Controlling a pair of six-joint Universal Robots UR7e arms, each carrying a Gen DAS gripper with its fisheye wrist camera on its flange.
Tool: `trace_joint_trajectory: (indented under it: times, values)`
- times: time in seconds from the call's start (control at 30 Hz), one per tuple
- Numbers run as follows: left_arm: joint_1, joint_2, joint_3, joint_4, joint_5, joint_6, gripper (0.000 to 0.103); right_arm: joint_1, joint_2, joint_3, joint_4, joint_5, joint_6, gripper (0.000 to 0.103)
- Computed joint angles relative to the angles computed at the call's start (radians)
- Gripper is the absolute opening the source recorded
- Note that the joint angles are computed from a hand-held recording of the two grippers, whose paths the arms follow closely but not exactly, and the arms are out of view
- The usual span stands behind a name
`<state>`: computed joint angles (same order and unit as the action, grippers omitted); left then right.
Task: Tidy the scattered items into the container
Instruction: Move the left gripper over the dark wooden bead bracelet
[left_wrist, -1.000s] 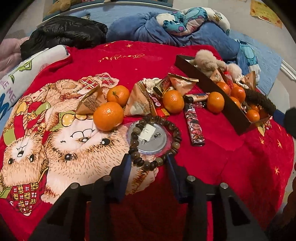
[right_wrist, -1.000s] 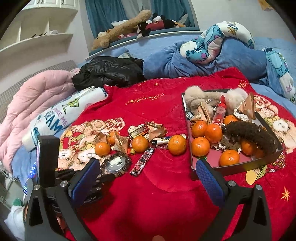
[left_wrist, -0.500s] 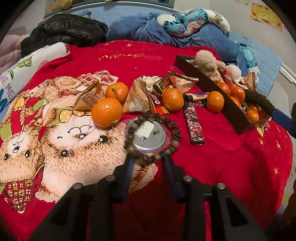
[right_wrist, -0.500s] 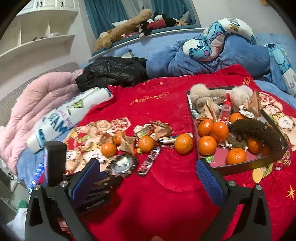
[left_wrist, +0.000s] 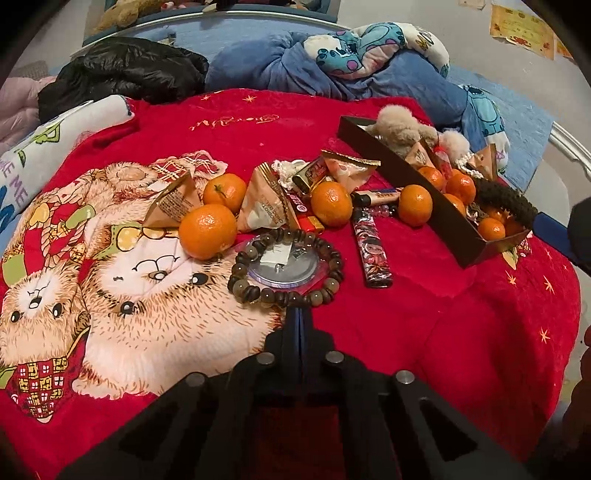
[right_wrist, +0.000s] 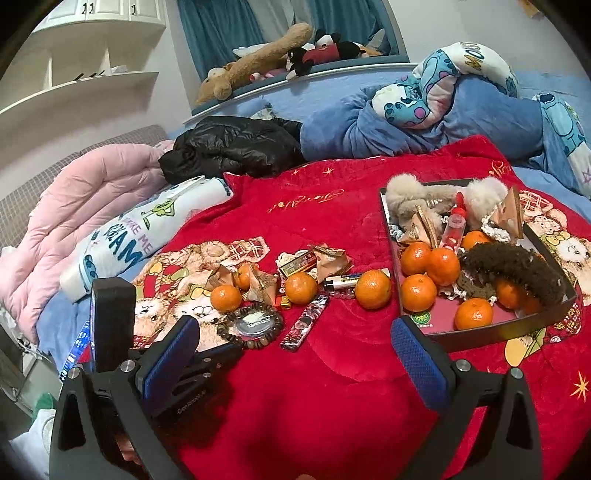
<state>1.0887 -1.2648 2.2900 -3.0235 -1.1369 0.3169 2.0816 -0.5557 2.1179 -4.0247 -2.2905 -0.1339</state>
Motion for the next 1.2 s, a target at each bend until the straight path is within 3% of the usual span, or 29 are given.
trace_joint_trajectory:
  times: [0.1, 0.27, 0.4, 0.97, 1.2]
  values:
    - [-0.001, -0.005, 0.003, -0.008, 0.006, -0.033, 0.002, -0.001, 0.000, -0.001, -0.002, -0.001, 0.001, 0.103]
    - [-0.016, 0.008, 0.009, -0.012, 0.054, -0.041, 0.016, -0.002, 0.006, -0.009, -0.001, -0.005, 0.002, 0.103]
    - [-0.014, 0.012, 0.006, -0.026, 0.056, -0.058, 0.035, -0.003, 0.006, -0.009, -0.001, 0.001, 0.002, 0.103]
    - [0.011, 0.030, -0.055, 0.014, 0.000, -0.148, 0.039, -0.010, -0.007, 0.001, -0.017, 0.013, 0.006, 0.103]
    - [0.009, 0.047, -0.065, 0.005, 0.032, -0.152, 0.039, -0.012, -0.012, 0.009, -0.020, 0.014, 0.017, 0.103]
